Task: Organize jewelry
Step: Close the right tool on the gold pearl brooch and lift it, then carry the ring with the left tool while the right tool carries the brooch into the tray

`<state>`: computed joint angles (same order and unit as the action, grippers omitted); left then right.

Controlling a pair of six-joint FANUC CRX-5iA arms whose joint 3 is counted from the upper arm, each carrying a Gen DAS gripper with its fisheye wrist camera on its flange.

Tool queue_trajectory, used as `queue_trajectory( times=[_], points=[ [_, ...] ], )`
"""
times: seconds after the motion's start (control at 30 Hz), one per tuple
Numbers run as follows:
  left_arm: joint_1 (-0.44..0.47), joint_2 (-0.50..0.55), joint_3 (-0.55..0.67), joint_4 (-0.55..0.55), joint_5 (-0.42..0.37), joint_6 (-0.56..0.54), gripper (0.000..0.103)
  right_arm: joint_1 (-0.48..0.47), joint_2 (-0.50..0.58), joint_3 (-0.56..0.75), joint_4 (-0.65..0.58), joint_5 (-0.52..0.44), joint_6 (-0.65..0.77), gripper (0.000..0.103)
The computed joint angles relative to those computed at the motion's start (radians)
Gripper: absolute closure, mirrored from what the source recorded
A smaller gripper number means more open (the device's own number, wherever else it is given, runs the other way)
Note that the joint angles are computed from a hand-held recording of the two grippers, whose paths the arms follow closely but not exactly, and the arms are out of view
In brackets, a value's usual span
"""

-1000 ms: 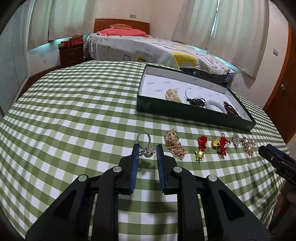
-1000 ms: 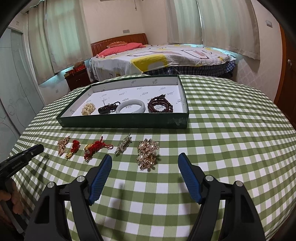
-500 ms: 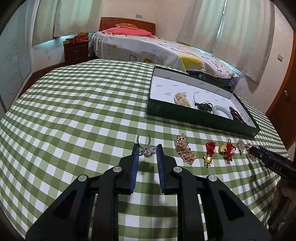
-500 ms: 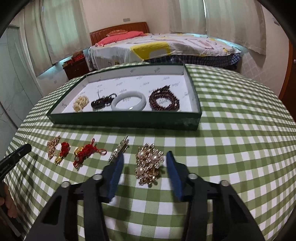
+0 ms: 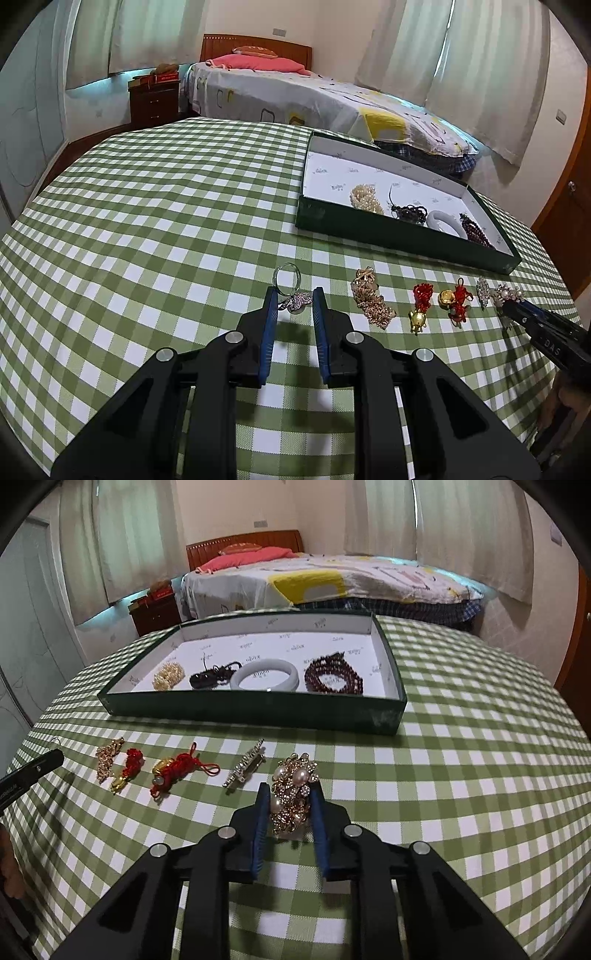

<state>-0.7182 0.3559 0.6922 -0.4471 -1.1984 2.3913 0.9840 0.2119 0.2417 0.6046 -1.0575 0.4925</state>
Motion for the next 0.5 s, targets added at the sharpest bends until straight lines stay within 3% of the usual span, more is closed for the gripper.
queue_trajectory(
  times=[0.5],
  points=[
    [-0.017,0.006,0.079,-0.028,0.018,-0.022,0.084,0.012,-0.041,-0.006,0.125,0.046,-0.039,0.081]
  ],
)
